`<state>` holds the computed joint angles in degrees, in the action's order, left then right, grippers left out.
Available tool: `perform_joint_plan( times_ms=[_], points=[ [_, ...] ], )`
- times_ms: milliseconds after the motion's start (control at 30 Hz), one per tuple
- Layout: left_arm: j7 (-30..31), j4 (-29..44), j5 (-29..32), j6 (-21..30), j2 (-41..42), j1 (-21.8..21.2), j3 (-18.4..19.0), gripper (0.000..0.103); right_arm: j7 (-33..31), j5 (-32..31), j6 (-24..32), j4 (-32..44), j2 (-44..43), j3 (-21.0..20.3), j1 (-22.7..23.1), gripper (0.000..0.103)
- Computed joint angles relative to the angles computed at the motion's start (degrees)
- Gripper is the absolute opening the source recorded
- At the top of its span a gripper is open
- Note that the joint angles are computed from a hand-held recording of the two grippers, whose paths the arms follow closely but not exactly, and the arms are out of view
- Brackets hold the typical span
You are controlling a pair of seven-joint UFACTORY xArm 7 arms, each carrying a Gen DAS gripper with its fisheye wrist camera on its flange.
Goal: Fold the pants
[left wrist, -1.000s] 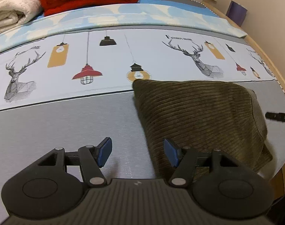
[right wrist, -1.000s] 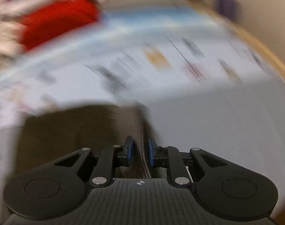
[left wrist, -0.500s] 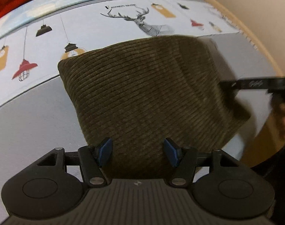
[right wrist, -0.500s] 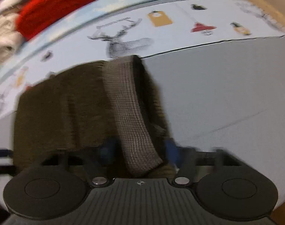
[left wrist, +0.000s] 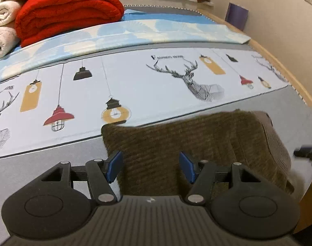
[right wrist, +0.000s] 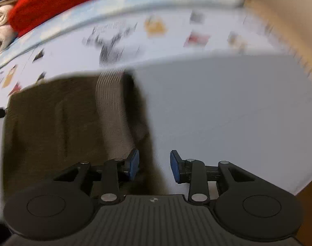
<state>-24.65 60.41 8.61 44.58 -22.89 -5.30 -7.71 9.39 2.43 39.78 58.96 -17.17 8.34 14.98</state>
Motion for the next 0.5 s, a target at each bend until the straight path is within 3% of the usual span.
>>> perform_joint_plan(
  times_ms=[33,100,167,267,333,400,500],
  points=[
    [0.1,0.3,-0.1,-0.7,0.7,0.0,0.1,0.065,-0.3,0.6,-5.0,-1.6,-1.4,-1.7,1.8,0.037],
    [-0.4,0.7,0.6,-0.5,1.5,0.3,-0.1,0.053,-5.2,7.3,-12.9,-3.4,-2.3,-2.7,3.5,0.042],
    [-0.8,1.1,0.2,-1.2,2.8,0.2,0.0,0.046,-11.9,14.2,-17.6,-2.8,-0.4,-5.2,8.0,0.045],
    [-2.6,2.0,0.6,-0.9,4.7,0.4,0.0,0.042,-16.0,18.0,-22.8,-1.3,4.4,-4.3,9.9,0.045],
    [-3.4,2.3,1.2,-1.1,5.7,0.4,0.0,0.042,-13.3,14.3,-25.3,-0.7,7.5,-2.3,8.6,0.045],
    [-4.1,2.7,2.3,-0.2,6.8,0.5,-0.1,0.042,-3.2,4.0,-21.9,2.1,10.9,1.9,3.8,0.045],
    [-4.6,2.7,2.2,-0.3,8.4,0.4,0.8,0.042,5.7,-6.1,-18.2,6.6,16.1,2.8,2.7,0.062]
  ],
)
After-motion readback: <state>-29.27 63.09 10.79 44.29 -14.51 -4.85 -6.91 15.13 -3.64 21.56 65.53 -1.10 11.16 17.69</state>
